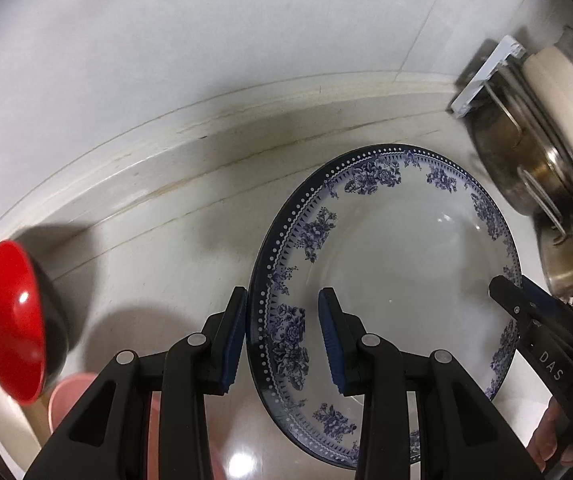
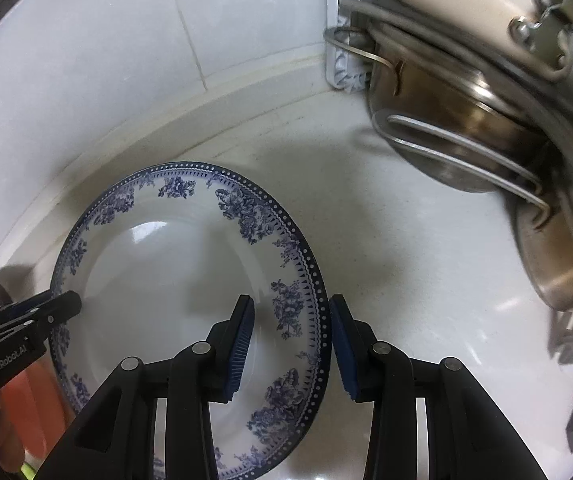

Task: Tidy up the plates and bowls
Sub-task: 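Lift and carry the blue-patterned plate with both grippers toward the green plate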

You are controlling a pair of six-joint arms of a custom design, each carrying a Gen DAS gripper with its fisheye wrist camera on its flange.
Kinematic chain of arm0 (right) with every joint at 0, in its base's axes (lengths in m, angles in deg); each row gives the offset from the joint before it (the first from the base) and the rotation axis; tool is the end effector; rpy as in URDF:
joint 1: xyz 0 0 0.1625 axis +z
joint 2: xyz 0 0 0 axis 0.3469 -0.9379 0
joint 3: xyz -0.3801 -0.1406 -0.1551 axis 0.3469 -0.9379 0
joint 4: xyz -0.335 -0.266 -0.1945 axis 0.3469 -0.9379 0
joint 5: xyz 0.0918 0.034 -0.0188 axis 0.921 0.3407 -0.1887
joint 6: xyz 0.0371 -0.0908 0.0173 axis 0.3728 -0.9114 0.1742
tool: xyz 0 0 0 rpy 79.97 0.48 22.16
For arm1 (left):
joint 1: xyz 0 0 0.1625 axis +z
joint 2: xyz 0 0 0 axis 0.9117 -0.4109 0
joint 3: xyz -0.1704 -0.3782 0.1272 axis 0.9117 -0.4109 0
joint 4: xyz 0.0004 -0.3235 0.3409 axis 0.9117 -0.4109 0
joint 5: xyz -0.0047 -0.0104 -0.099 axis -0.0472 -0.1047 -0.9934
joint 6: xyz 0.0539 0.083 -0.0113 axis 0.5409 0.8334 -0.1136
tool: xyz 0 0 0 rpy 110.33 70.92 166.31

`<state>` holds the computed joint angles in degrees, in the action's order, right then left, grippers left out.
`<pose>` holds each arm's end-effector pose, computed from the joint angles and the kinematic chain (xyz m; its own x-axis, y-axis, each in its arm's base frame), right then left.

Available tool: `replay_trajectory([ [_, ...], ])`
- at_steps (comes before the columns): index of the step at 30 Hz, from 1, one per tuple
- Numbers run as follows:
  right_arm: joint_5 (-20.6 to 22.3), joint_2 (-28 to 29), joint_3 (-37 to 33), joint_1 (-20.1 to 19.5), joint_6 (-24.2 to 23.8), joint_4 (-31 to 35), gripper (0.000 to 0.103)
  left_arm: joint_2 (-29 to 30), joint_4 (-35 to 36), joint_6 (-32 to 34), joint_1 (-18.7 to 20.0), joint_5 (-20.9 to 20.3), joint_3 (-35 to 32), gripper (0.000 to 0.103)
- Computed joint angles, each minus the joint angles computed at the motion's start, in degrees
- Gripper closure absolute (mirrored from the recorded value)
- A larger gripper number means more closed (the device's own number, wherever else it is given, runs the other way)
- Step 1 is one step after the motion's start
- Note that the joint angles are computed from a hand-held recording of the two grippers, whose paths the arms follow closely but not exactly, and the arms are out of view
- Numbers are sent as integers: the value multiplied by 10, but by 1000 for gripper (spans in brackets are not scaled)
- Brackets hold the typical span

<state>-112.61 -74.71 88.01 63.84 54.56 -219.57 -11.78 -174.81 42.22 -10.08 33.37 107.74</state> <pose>0.0036 -0.7415 0.2232 -0.7623 0.0397 0.6460 -0.2637 0.8924 -0.3660 -0.2760 -0.7586 -0.0385 -0.7821 0.0089 -0.6231 0.2117 0.9442 -0.2522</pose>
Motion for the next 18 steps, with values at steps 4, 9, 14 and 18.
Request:
replay_trajectory([
  [4, 2, -17, 25, 8, -4, -17, 63, -29, -19, -5, -12, 7, 41, 67],
  [9, -4, -36, 63, 19, -23, -56, 63, -64, -28, -27, -23, 9, 88, 67],
  [14, 4, -63, 103, 32, -32, -79, 63, -104, -34, -52, -39, 15, 141, 67],
  [18, 10, -85, 140, 40, -45, -100, 63, -135, -43, -68, -54, 26, 183, 67],
])
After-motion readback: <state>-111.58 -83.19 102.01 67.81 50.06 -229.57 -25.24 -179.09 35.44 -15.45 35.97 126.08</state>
